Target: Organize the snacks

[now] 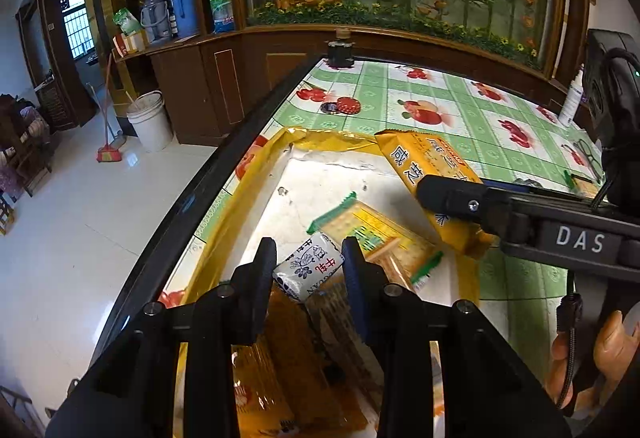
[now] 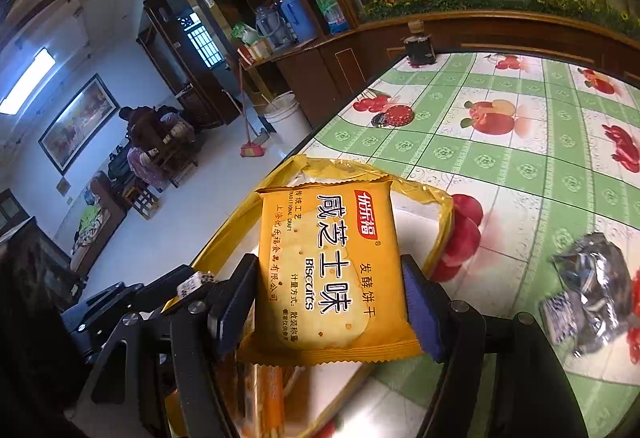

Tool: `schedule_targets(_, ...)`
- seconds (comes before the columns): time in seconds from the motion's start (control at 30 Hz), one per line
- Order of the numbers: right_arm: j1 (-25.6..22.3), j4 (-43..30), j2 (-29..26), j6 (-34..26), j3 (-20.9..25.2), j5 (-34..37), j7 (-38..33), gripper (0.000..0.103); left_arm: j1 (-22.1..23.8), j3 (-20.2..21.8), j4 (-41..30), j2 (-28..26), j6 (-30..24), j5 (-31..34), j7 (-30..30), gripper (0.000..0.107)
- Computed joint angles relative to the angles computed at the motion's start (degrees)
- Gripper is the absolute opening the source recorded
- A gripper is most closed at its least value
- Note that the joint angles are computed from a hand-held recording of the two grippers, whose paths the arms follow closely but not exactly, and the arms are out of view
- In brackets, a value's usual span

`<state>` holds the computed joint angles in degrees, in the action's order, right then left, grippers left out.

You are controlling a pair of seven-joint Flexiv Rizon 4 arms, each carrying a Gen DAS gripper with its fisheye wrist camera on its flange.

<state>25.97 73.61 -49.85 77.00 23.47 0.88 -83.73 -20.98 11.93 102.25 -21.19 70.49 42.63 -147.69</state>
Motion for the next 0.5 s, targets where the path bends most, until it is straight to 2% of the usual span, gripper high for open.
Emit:
schedule_targets(0.27,1.5,-6.0,-3.5,-3.4,-0.6,-0.3,-0.5,0.070,1.5,-0.1,-0.6,-1.2,-0.5,-2.2,1.9,0.032)
schedule_targets(0.5,2.1,-7.7,-4.6,-5.5,-1.8,0.2,-0.4,0.071,1.6,-0.1,-0.8,-1.9,-1.3,-4.8,4.2,0.032)
